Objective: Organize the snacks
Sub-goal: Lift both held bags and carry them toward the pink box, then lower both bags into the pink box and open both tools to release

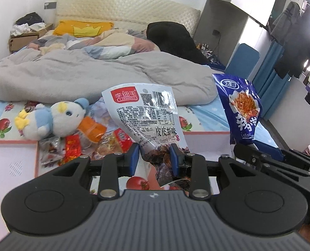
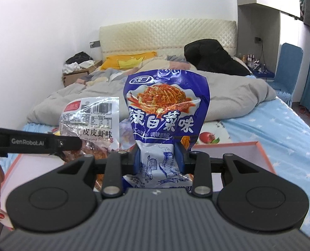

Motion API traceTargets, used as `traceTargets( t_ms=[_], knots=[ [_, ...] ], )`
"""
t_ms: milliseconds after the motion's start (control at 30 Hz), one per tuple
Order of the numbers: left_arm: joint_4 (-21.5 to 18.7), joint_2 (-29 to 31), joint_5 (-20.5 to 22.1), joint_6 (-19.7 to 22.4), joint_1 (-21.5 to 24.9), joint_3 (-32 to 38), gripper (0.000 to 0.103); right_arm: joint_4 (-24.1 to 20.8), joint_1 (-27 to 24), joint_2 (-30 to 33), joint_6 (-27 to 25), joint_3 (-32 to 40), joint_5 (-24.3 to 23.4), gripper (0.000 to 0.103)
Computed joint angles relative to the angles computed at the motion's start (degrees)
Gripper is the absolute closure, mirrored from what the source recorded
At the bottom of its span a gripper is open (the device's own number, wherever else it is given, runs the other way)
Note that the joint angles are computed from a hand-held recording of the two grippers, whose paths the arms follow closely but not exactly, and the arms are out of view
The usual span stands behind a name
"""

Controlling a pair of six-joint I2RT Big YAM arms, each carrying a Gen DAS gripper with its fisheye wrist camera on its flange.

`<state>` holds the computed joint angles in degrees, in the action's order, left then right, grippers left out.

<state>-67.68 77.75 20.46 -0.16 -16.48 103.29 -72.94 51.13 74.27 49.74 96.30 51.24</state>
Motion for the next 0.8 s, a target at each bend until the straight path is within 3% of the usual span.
traceTargets(
  t_ms=[167,367,533,800],
  knots=[
    [0.42,2.03,-2.09,-1.23,-3.38,1.40,0.067,1.83,-2.47,-2.31,-1.12,-2.95,-1.35,0.066],
    [-0.18,4.95,-4.87,-1.43,-7.73,1.39,0.067,1.73,-5.73,-5.94,1.93,-8.99,-3.89,0.066],
    [-1.13,7.96,-5.56,-2.80,-10.55,1.05,0.067,1.95,-8.37,-8.15,3.56,-14.49,-8.00,0.066],
    [-1.71,11.23,-8.85,-1.56,-14.75,-0.63,0.067,1.64,-11.59,-9.90,4.30,-20.41,-13.60,0.066]
  ],
)
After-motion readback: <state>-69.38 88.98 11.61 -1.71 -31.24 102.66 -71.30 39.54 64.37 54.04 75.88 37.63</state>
